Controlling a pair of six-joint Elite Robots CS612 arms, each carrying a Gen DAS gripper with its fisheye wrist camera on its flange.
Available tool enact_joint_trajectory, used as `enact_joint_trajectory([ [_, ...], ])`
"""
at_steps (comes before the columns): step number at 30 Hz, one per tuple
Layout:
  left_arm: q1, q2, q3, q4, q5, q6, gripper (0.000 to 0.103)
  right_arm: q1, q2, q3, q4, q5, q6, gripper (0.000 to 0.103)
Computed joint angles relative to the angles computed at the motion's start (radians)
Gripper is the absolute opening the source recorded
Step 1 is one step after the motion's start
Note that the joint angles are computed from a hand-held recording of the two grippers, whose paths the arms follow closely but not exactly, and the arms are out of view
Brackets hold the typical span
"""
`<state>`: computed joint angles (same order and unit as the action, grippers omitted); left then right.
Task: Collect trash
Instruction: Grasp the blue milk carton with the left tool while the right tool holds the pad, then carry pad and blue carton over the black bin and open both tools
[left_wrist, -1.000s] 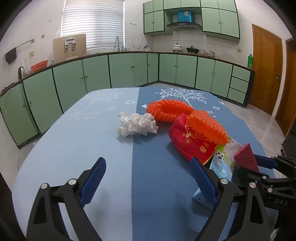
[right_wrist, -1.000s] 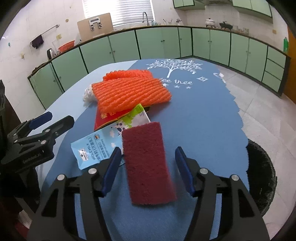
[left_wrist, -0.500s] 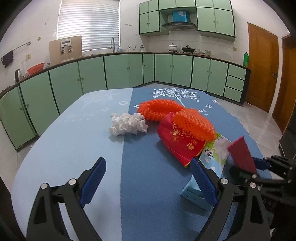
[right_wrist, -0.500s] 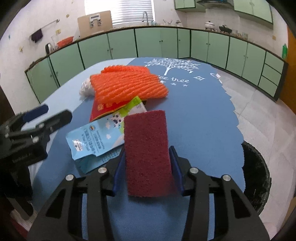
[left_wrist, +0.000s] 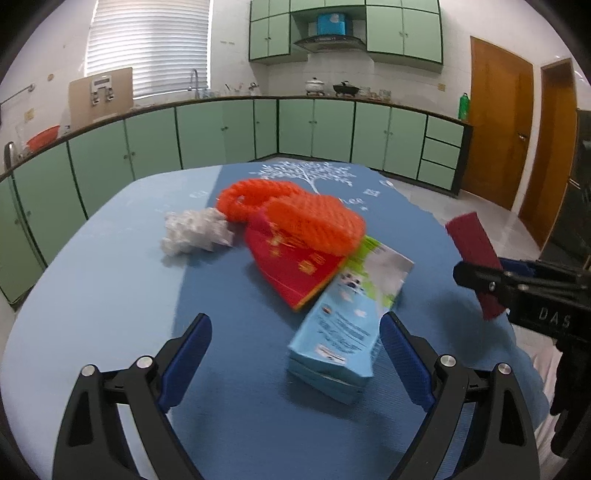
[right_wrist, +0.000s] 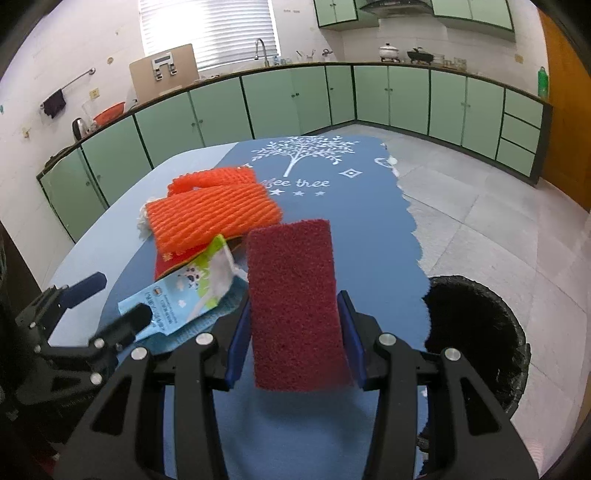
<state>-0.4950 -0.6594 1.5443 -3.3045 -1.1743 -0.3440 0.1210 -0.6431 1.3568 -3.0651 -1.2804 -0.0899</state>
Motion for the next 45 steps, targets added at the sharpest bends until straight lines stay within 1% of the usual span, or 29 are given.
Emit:
enact_joint_trajectory([
  [8, -0.003, 0.013, -0.021, 0.038, -0.013, 0.003, 0.090, -0.009, 0.004, -0.001, 0.003, 0.001, 0.017, 0.043],
  [11, 0.000, 0.017, -0.028, 0.061, -0.029, -0.005, 0.089, -0.009, 0.007, -0.003, 0.004, 0.003, 0.017, 0.043],
  [13, 0.002, 0.018, -0.031, 0.070, -0.045, -0.015, 0.079, -0.010, 0.007, -0.003, 0.003, 0.006, 0.018, 0.043],
  [14, 0.006, 0.018, -0.031, 0.071, -0.069, -0.016, 0.072, -0.011, 0.006, 0.000, 0.000, 0.007, 0.018, 0.043],
  [15, 0.005, 0.018, -0.030, 0.064, -0.074, -0.013, 0.062, -0.011, 0.006, 0.001, -0.001, 0.008, 0.019, 0.043],
  [16, 0.004, 0.018, -0.028, 0.056, -0.080, -0.003, 0.058, -0.011, 0.006, 0.001, -0.002, 0.007, 0.020, 0.043],
  [17, -0.001, 0.016, -0.027, 0.059, -0.073, 0.008, 0.057, -0.012, 0.005, 0.002, -0.005, 0.007, 0.021, 0.043],
  [18, -0.002, 0.016, -0.026, 0.056, -0.078, 0.013, 0.052, -0.012, 0.004, 0.004, -0.008, 0.008, 0.023, 0.043],
  [20, -0.002, 0.012, -0.022, 0.055, -0.103, 0.014, 0.049, -0.013, 0.001, 0.010, -0.020, 0.009, 0.026, 0.043],
  [25, -0.013, -0.002, -0.004, 0.011, -0.114, 0.040, 0.048, -0.018, -0.011, 0.026, -0.046, 0.007, 0.032, 0.043],
  [29, -0.023, -0.014, 0.002, -0.024, -0.116, 0.066, 0.048, -0.028, -0.027, 0.048, -0.082, 0.003, 0.045, 0.043],
  [34, -0.031, -0.014, -0.019, -0.034, -0.117, 0.093, 0.048, -0.048, -0.043, 0.068, -0.125, -0.009, 0.075, 0.043],
  [41, -0.037, 0.009, -0.102, -0.026, -0.153, 0.108, 0.048, -0.082, -0.060, 0.083, -0.186, -0.050, 0.109, 0.043],
  [45, -0.047, 0.036, -0.169, -0.029, -0.167, 0.141, 0.048, -0.098, -0.064, 0.083, -0.207, -0.080, 0.114, 0.043],
])
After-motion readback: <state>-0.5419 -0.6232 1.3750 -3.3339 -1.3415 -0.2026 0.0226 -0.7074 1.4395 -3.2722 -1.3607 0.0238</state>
